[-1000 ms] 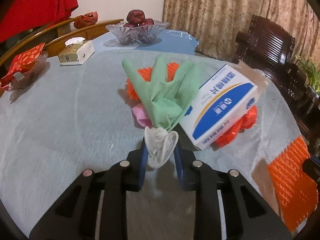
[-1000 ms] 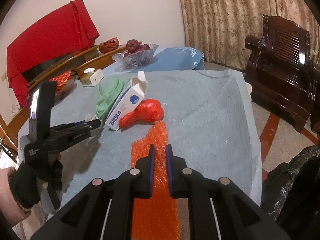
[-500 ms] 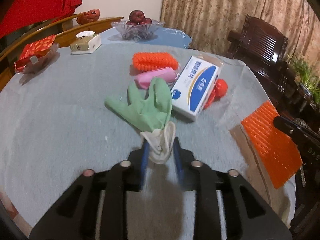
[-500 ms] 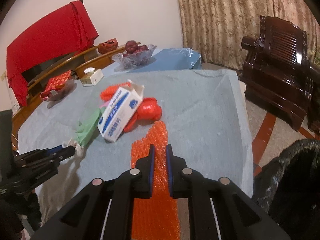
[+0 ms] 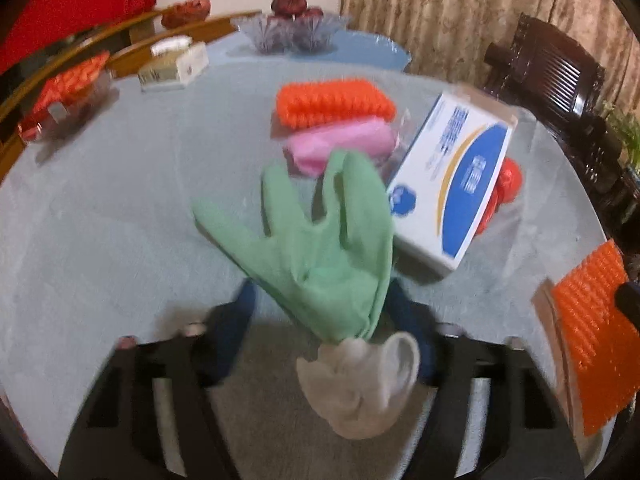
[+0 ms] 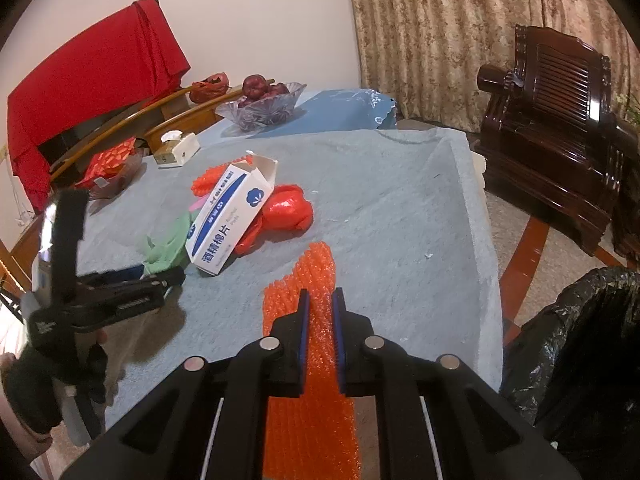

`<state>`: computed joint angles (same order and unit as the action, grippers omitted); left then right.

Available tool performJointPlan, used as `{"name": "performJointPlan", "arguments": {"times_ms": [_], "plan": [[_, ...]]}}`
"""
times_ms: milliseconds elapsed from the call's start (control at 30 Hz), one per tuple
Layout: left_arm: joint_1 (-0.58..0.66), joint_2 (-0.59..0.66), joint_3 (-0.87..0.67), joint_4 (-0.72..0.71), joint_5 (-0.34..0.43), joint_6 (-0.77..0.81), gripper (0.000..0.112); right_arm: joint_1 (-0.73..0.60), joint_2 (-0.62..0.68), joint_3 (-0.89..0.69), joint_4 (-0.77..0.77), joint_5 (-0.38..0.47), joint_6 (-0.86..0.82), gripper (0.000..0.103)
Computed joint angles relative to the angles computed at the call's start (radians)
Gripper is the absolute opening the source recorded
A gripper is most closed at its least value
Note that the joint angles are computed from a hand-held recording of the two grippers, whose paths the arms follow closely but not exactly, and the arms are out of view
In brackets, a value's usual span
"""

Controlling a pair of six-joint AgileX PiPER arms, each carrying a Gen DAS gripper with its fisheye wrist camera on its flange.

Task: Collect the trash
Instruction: 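Lift and carry the glove and orange mesh in both grippers over the bin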

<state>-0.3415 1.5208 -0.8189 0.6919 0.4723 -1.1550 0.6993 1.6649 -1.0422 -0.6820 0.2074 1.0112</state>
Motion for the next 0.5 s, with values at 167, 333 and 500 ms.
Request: {"name": "performJointPlan", "arguments": {"times_ms": [167, 333, 500], "plan": [[-0.04, -0.038, 0.04, 0.106, 0.011, -0.14, 0.03, -0.004, -0.007, 0.006, -0.01, -0.007, 0.008, 0.011], [-0.115, -0.111, 0.07, 0.199, 0.086, -0.259, 0.027, -0.003, -0.037, 0.024, -0.077, -0.009, 0.064, 0.011], [-0.232, -0.211, 0.073, 0.245, 0.214, -0.324, 0.027, 0.001, -0.077, 0.034, -0.094, -0.004, 0.084, 0.011]]}}
